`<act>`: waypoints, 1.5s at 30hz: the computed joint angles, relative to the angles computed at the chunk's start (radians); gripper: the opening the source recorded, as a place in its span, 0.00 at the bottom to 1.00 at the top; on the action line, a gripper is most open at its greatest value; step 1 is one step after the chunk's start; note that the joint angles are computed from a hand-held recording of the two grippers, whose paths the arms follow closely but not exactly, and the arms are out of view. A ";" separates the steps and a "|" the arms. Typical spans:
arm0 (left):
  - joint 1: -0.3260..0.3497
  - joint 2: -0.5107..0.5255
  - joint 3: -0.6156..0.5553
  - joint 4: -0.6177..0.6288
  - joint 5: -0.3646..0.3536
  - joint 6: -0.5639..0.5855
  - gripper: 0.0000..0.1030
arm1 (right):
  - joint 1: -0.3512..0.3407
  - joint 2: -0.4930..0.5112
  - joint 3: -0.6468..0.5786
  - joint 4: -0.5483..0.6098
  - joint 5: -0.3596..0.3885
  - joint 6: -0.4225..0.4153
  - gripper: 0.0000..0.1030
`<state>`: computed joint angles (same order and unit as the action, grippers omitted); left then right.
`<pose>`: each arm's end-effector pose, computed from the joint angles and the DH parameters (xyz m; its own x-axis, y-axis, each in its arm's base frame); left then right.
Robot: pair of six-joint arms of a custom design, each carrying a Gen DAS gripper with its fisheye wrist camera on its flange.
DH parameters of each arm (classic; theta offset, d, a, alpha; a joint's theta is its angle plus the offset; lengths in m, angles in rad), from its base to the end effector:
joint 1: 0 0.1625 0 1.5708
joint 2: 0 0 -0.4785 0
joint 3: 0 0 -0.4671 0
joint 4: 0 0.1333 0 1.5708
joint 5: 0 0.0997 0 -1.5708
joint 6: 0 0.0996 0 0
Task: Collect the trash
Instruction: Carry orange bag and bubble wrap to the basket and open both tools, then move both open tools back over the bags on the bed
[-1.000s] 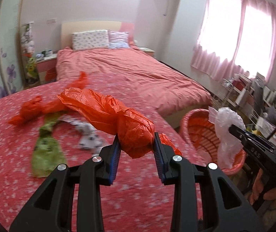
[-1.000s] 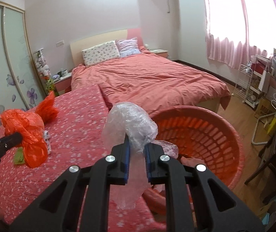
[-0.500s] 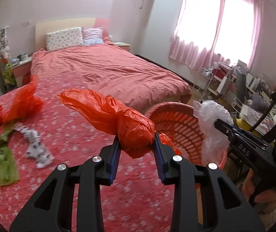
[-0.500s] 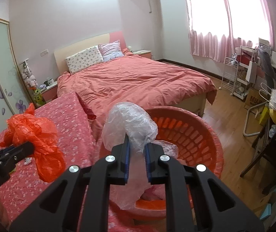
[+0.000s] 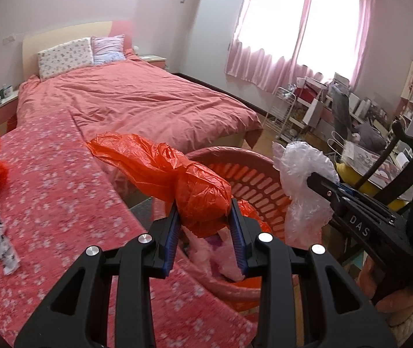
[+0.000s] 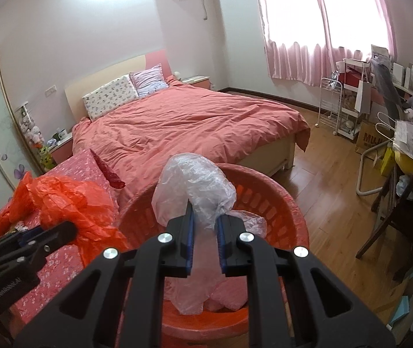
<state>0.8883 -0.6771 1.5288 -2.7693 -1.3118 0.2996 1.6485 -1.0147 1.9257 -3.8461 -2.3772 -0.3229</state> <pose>-0.3858 -0.7265 0.0542 -0.5941 0.7334 -0.3304 0.8044 0.5373 -0.2537 0.1099 -0.6202 0.2833 -0.7013 0.5521 0.4509 -0.2514 0.4003 -0.8812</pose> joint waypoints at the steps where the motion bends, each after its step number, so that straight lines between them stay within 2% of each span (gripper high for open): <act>1: -0.001 0.005 -0.005 0.005 -0.002 0.001 0.32 | -0.005 -0.005 0.004 -0.002 0.004 0.003 0.14; 8: -0.001 0.029 -0.028 0.035 -0.013 0.007 0.32 | -0.029 -0.019 0.005 0.004 0.025 0.026 0.14; 11: 0.000 0.041 -0.038 0.046 -0.007 0.003 0.33 | -0.041 -0.027 0.005 0.020 0.041 0.048 0.18; 12: -0.001 0.044 -0.041 0.048 -0.004 0.000 0.36 | -0.046 -0.029 0.006 0.024 0.050 0.056 0.19; 13: 0.001 0.047 -0.045 0.054 -0.003 -0.002 0.39 | -0.049 -0.030 0.007 0.031 0.054 0.064 0.21; 14: 0.000 0.050 -0.048 0.057 0.001 -0.006 0.42 | -0.051 -0.029 0.007 0.036 0.057 0.070 0.28; 15: 0.001 0.052 -0.047 0.053 0.009 -0.009 0.49 | -0.053 -0.028 0.006 0.038 0.057 0.075 0.35; 16: 0.002 0.052 -0.047 0.050 0.012 -0.013 0.55 | -0.055 -0.026 0.006 0.037 0.058 0.078 0.38; 21: 0.008 0.052 -0.047 0.047 0.045 -0.030 0.57 | -0.058 -0.017 0.004 0.033 0.051 0.078 0.52; 24: 0.013 0.042 -0.035 0.018 0.077 -0.038 0.70 | -0.051 -0.005 -0.005 0.023 0.035 0.056 0.58; 27: 0.020 0.026 -0.021 -0.005 0.108 -0.040 0.73 | -0.041 0.010 -0.017 0.013 0.023 0.034 0.63; 34: 0.050 -0.030 0.022 -0.074 0.191 -0.028 0.79 | -0.002 0.065 -0.064 0.017 0.004 -0.036 0.65; 40: 0.091 -0.085 0.045 -0.129 0.267 -0.030 0.80 | 0.040 0.126 -0.122 0.084 0.022 -0.055 0.65; 45: 0.128 -0.130 0.057 -0.166 0.336 -0.029 0.81 | 0.078 0.199 -0.200 0.187 0.050 -0.064 0.65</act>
<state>1.0163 -0.8069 1.5858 -2.9357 -0.9761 0.2702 1.7269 -0.8158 1.7260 -3.6596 -2.3273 -0.3872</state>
